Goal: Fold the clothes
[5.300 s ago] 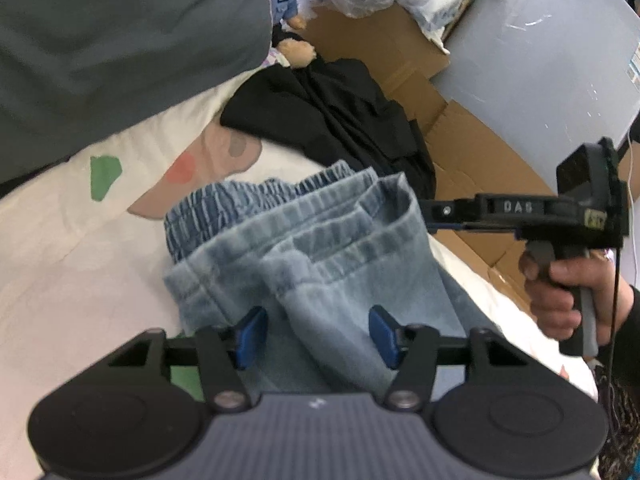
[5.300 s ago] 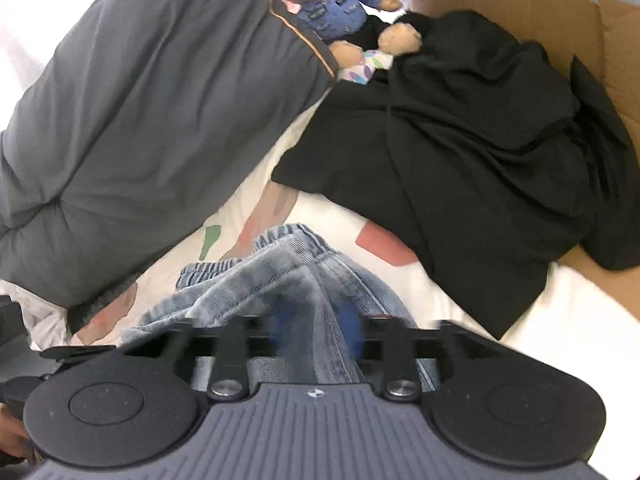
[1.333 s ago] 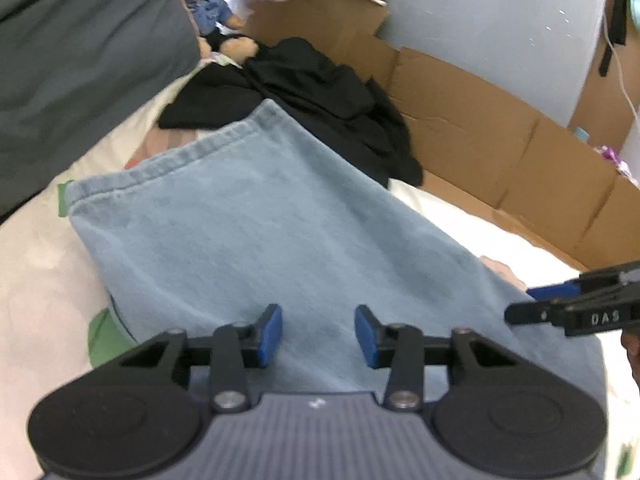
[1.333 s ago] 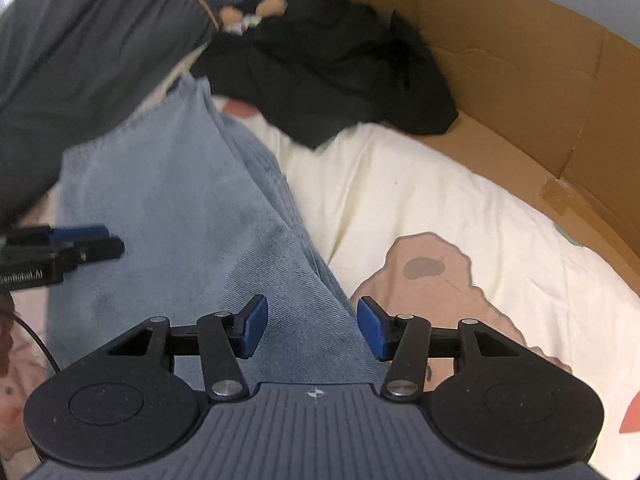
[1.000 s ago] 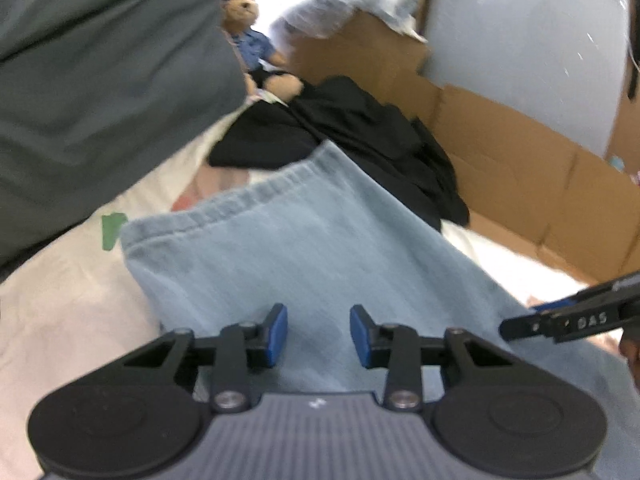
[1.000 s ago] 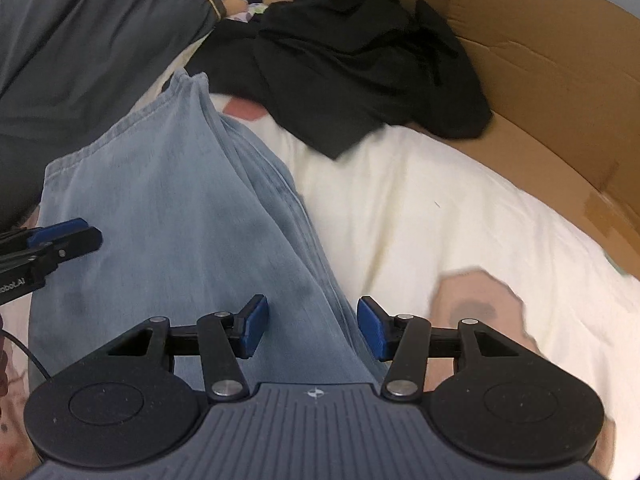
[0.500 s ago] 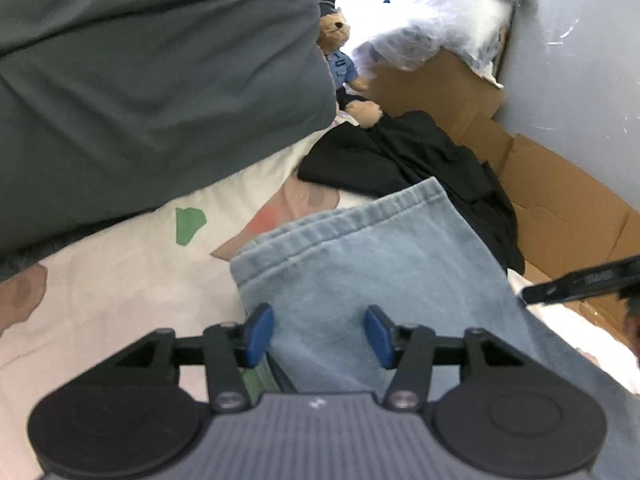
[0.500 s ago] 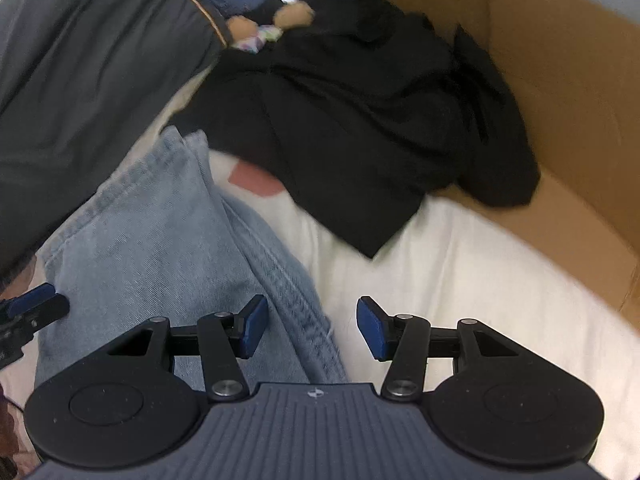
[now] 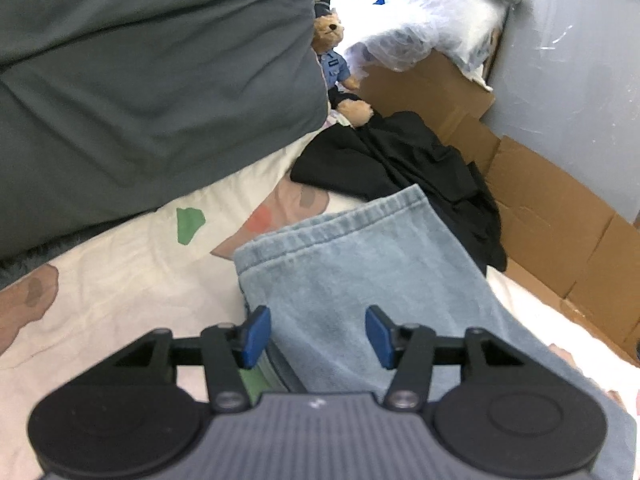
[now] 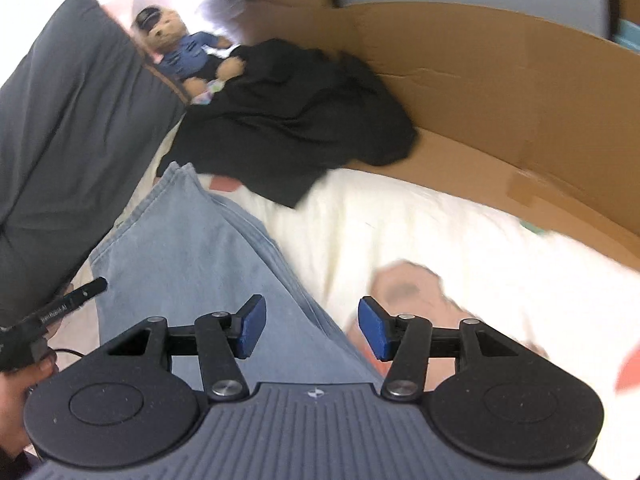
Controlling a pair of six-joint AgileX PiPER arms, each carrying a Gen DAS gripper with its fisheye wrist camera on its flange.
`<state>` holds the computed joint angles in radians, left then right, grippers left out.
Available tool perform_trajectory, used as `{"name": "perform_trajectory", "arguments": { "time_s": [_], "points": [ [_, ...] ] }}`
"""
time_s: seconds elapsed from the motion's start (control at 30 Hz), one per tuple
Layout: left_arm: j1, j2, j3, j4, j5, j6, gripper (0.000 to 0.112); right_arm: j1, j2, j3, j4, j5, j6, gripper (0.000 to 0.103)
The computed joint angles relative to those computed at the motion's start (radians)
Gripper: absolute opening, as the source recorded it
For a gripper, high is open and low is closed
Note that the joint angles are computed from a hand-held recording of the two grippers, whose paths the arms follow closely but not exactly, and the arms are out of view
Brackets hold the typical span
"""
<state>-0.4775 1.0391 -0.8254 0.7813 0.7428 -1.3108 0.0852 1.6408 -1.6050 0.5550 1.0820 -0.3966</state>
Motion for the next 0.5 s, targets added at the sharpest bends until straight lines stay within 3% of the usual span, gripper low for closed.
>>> {"name": "perform_trajectory", "arguments": {
  "time_s": [0.33, 0.5],
  "points": [
    [0.042, -0.044, 0.002, -0.185, -0.03, 0.15, 0.057, -0.2, -0.252, 0.356, 0.053, -0.034, 0.02, 0.06],
    [0.059, -0.031, 0.007, -0.26, -0.044, 0.187, 0.057, -0.373, -0.336, 0.58, 0.193, 0.072, -0.043, 0.06]
  ]
}}
